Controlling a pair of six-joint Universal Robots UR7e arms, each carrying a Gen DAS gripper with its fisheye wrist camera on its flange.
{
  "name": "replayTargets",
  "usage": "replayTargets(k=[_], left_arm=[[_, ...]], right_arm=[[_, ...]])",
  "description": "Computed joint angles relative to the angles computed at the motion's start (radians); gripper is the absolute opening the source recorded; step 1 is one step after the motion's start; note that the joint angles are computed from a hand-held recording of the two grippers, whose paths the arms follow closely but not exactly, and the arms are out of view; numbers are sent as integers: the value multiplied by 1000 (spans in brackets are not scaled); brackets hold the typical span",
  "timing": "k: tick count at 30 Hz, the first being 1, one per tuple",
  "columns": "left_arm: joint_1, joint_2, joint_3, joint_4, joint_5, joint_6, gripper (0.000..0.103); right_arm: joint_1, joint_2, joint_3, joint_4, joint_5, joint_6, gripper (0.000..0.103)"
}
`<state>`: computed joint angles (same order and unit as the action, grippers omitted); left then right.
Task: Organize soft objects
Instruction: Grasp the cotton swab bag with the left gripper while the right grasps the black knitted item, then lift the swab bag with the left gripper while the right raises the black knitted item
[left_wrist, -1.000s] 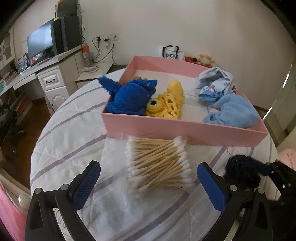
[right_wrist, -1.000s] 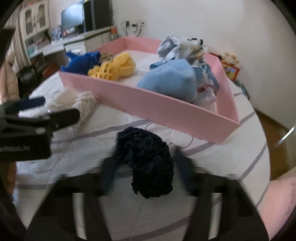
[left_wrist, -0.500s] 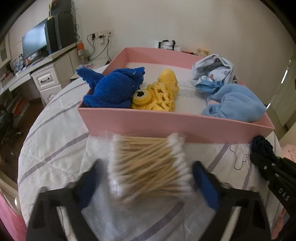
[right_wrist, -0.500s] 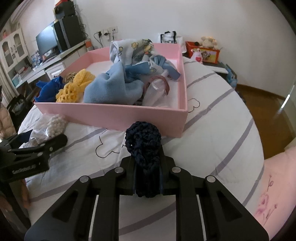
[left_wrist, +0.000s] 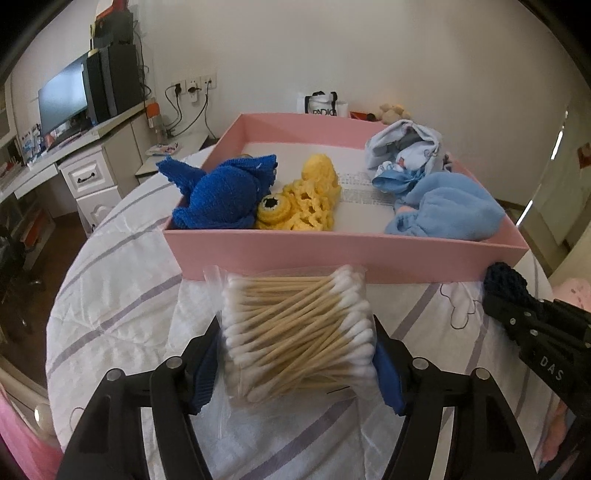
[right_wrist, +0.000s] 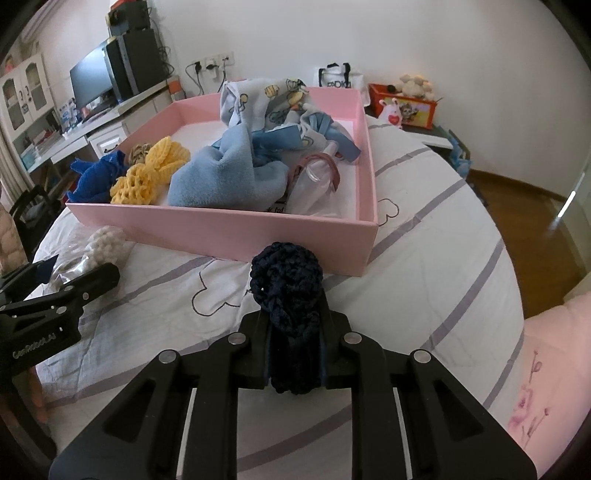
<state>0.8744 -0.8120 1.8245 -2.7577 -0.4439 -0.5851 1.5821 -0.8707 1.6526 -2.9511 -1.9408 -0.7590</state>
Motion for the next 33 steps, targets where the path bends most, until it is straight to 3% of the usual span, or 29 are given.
replayTargets(k=[11,23,33], left_arm=[[-51,-39,40,57,37,-69,66],[-185,-114,136,131,134,-188,66],[-332,-216,222,420,196,-493,67]], right_arm=[[13,-52,50,-23,30,-1,17],[44,-176,180,-113,94,-26,17],[72,-294,304,-174,146,-46,17]])
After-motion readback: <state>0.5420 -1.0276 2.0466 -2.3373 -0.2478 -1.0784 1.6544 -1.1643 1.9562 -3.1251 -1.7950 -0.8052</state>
